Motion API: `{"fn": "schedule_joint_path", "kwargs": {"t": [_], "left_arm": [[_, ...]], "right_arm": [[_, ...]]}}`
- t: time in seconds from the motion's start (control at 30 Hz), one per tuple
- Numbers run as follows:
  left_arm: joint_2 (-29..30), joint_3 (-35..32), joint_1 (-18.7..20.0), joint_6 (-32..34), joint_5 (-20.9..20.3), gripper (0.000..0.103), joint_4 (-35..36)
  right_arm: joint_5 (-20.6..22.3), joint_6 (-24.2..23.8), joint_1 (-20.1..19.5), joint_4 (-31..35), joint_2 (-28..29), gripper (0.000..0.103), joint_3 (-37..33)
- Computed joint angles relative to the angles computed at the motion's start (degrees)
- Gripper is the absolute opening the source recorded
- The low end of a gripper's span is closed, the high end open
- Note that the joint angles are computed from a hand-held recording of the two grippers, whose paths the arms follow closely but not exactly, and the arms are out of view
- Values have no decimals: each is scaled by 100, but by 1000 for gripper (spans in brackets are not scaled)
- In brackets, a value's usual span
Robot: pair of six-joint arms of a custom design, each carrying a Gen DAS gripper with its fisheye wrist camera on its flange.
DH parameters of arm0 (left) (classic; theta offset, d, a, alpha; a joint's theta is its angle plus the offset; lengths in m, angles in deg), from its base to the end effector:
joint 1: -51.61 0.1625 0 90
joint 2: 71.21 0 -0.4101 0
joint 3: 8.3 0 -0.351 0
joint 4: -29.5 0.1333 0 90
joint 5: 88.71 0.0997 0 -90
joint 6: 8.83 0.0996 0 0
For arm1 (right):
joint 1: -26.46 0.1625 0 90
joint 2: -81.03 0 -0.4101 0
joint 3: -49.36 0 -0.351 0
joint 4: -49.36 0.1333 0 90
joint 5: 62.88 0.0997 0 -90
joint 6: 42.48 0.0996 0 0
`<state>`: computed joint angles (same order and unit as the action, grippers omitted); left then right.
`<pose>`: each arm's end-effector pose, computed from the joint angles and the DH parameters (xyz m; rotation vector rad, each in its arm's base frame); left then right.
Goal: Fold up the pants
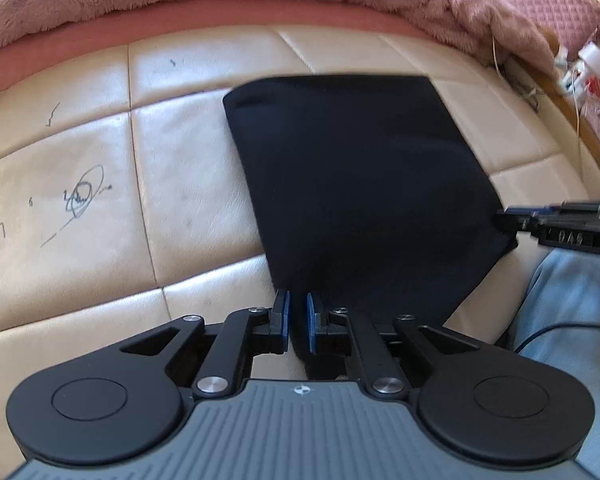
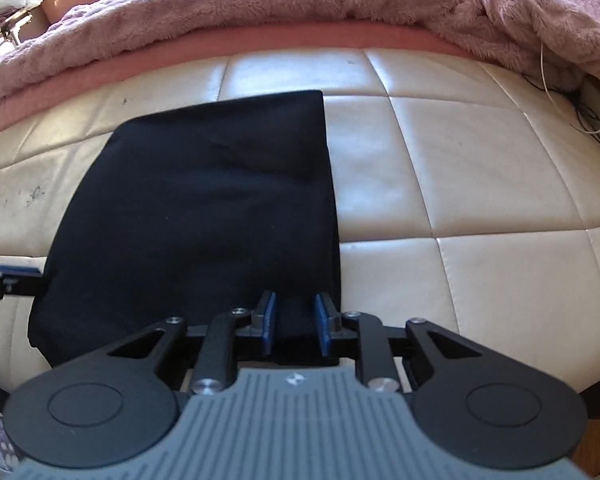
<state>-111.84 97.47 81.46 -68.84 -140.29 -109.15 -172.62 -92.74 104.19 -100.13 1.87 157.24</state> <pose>-0.3645 -0.4342 0.0079 0.1296 2.5059 -0.5757 -0.0128 -0.5279 0.3671 0.7148 -2.4517 0.3696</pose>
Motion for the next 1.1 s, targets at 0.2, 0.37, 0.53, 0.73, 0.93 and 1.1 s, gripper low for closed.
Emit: {"fn": "schedule_joint_path", "kwargs": {"t": [0.2,0.37,0.53,0.73,0.93,1.1], "left_arm": [[-50,215,95,-141,-158,16,-379],[-213,312,73,-290,-428,16,-327],[-387,279,67,-353,-815,16,307],[-852,848,-64,-513,-401,16,-490],[-697,1119,209,-663,167,52,-2218],[-236,1136,722,-852,-50,53,-3774]], "right_arm": [[-61,67,-48,-52,75,22,-1],[14,429,-108,243,102,25,-170],[29,467,-104,219,83,25,-142],[278,652,-134,596,2,33,-351],[1176,1106,-329,1307,100,54,-1036],[1917,1774,-577,2310,571,54,-1912]]}}
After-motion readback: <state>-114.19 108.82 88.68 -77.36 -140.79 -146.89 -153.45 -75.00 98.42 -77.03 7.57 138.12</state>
